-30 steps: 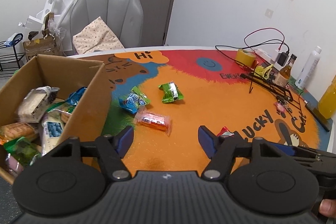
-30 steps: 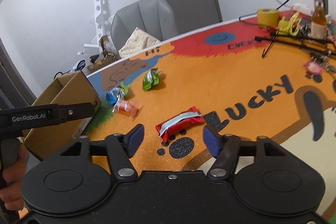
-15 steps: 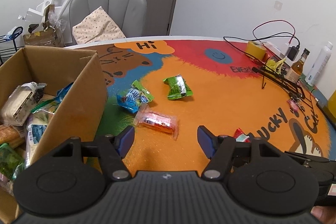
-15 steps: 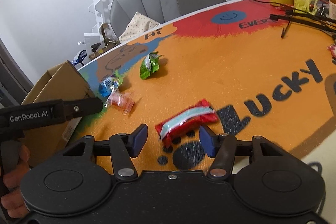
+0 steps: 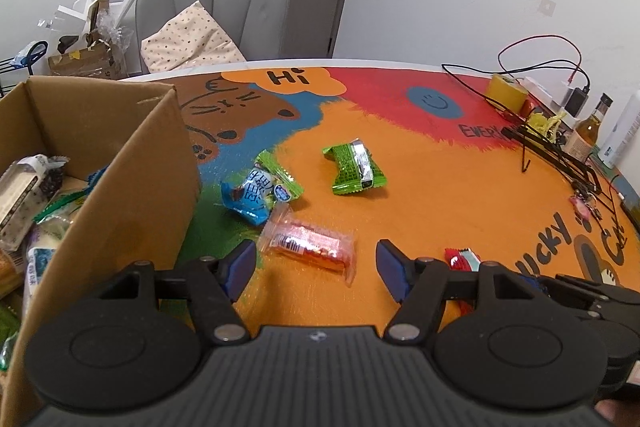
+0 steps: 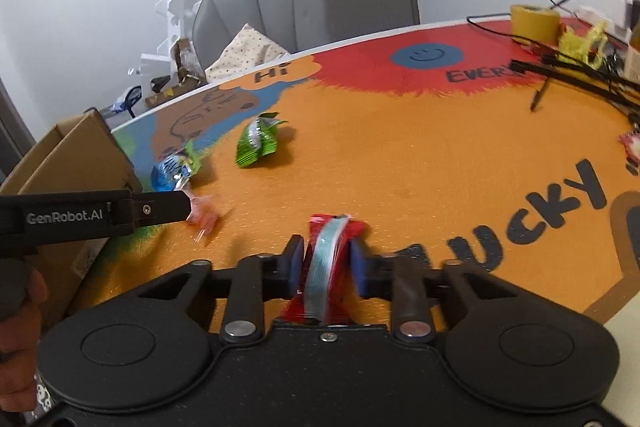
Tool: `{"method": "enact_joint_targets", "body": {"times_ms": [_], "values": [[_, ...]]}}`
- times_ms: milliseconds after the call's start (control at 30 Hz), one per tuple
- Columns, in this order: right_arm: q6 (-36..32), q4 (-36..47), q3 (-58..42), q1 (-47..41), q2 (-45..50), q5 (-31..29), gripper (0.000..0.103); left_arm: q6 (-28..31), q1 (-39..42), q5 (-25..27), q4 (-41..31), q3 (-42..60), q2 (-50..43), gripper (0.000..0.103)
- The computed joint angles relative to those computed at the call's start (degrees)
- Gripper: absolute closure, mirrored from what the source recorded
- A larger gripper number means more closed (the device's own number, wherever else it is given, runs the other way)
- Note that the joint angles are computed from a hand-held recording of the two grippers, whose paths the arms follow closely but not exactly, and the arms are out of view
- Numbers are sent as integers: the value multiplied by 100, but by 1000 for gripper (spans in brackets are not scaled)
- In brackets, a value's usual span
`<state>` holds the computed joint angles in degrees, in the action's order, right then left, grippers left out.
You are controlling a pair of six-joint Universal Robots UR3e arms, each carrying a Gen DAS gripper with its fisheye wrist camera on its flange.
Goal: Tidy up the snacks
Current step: 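Close right tool on red packet while left tool approaches pink packet, then lower left tool onto pink packet and close it while right tool holds red packet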
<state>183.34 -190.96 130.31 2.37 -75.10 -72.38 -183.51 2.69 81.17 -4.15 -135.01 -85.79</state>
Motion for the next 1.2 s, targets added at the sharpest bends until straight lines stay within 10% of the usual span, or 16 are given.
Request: {"method": "enact_joint_targets", "body": {"times_ms": [533,1200], "values": [[-195,-206,334,-415,-109,417,84,-852,-734,1303,656,892,-1480,38],[-29,-627,867,-266,-395,131,83,-432,-1026,1454,484,207,-829,33]]}}
